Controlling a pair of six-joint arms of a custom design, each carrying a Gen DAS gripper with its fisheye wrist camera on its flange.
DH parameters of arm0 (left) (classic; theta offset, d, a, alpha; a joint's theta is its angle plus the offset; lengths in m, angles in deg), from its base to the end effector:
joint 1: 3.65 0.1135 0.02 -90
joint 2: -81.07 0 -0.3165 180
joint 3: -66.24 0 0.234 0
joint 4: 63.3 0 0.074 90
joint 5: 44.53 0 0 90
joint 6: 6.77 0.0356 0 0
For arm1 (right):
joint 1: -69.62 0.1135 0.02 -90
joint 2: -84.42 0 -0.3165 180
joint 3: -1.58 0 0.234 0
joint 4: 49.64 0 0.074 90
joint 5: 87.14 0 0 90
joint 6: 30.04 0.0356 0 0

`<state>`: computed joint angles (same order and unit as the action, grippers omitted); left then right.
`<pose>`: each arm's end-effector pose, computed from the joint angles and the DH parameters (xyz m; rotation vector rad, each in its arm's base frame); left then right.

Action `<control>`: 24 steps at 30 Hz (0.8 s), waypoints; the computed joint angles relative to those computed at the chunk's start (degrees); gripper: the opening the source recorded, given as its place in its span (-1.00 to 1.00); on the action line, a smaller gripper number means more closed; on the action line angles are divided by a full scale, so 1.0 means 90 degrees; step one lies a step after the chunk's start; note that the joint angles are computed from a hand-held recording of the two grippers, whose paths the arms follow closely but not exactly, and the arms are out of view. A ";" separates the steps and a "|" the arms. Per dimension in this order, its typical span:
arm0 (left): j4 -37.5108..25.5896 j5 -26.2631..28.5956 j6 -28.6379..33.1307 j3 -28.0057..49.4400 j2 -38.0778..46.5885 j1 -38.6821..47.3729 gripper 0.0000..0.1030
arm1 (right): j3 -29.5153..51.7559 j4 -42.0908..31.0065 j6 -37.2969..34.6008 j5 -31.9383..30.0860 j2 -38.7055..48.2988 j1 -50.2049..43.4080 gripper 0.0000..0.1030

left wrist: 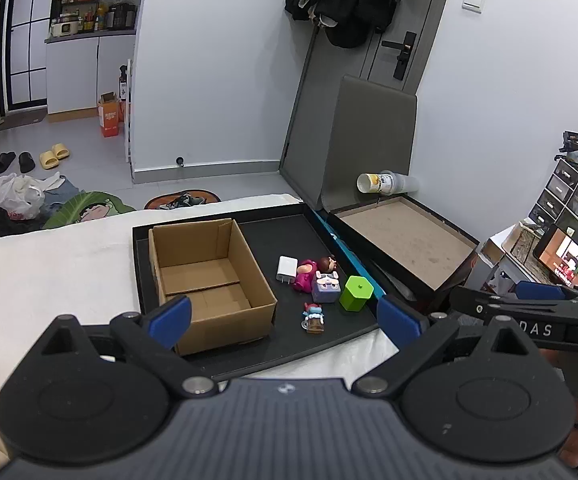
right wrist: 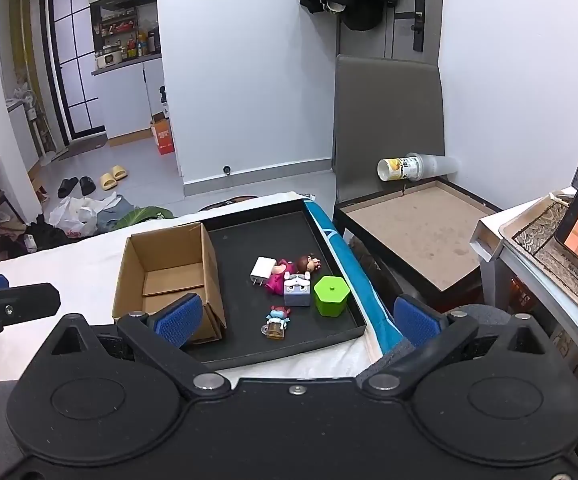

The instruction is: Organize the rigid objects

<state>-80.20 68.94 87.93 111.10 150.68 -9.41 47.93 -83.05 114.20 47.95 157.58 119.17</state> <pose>0.1995 -0.0344 0.2413 0.4160 2.2318 -0.4789 0.1401 0.1255 0.2248 0.3355 2.2070 -0.1042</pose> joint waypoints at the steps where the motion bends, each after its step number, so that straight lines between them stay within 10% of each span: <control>1: 0.0020 0.0004 0.0007 -0.0010 0.0004 0.0004 0.91 | -0.0007 0.0000 0.0011 0.0002 0.0000 0.0001 1.00; 24: 0.0011 -0.0064 -0.0008 -0.0017 -0.0005 -0.0078 0.91 | -0.0089 0.0034 0.0082 -0.0129 -0.0053 -0.0159 1.00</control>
<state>-80.10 68.37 87.86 110.94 150.64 -10.11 47.13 -82.74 114.94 46.79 157.11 117.73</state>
